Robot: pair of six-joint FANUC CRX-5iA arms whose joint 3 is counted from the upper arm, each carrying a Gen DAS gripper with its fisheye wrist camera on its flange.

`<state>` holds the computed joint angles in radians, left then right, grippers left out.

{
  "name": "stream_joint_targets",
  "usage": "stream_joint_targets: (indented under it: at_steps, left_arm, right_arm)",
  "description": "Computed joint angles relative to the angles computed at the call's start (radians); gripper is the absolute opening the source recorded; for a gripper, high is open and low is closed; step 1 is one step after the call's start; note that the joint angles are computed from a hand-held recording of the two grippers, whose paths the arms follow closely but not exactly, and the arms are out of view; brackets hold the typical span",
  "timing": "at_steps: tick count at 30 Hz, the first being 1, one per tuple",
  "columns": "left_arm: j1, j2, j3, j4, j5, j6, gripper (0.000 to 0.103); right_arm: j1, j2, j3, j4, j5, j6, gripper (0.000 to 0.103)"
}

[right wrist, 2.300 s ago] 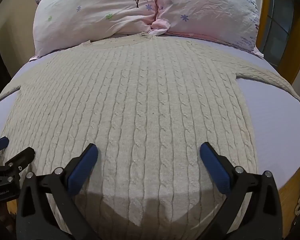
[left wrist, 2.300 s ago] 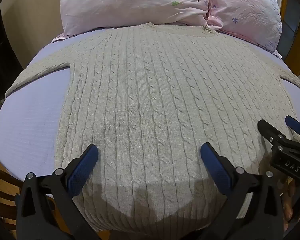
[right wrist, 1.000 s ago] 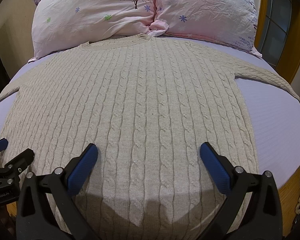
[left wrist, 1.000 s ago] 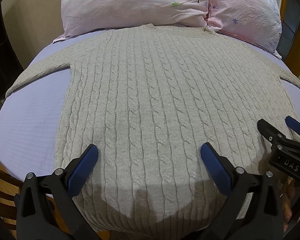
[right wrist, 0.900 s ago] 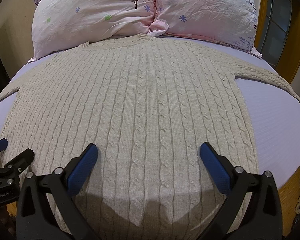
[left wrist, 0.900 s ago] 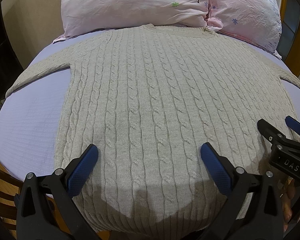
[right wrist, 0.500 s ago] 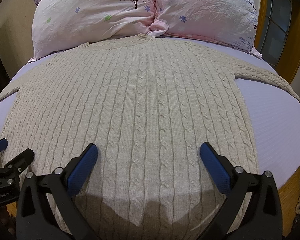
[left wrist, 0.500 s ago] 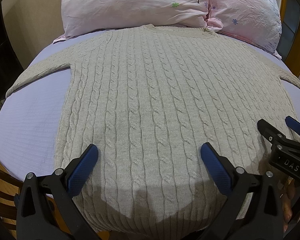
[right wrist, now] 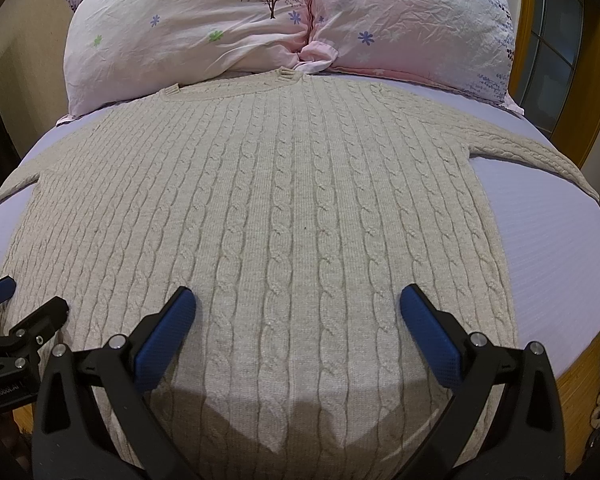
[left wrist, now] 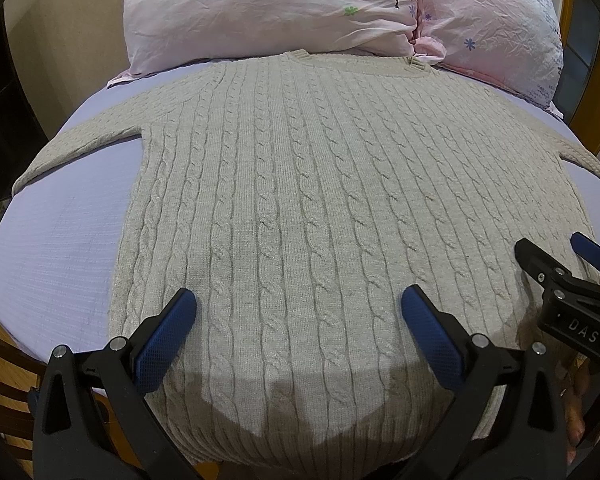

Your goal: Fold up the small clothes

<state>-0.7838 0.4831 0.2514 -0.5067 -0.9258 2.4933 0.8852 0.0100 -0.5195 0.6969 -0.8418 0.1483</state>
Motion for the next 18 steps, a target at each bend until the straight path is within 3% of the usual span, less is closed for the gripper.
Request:
stream_joint_targets:
  at_steps: [18]
  left_arm:
    - [0.000,-0.004,-0.001,-0.009,0.003,0.005,0.102]
  right_arm:
    - [-0.004,-0.008,-0.016,0.014,0.016,-0.002,0.101]
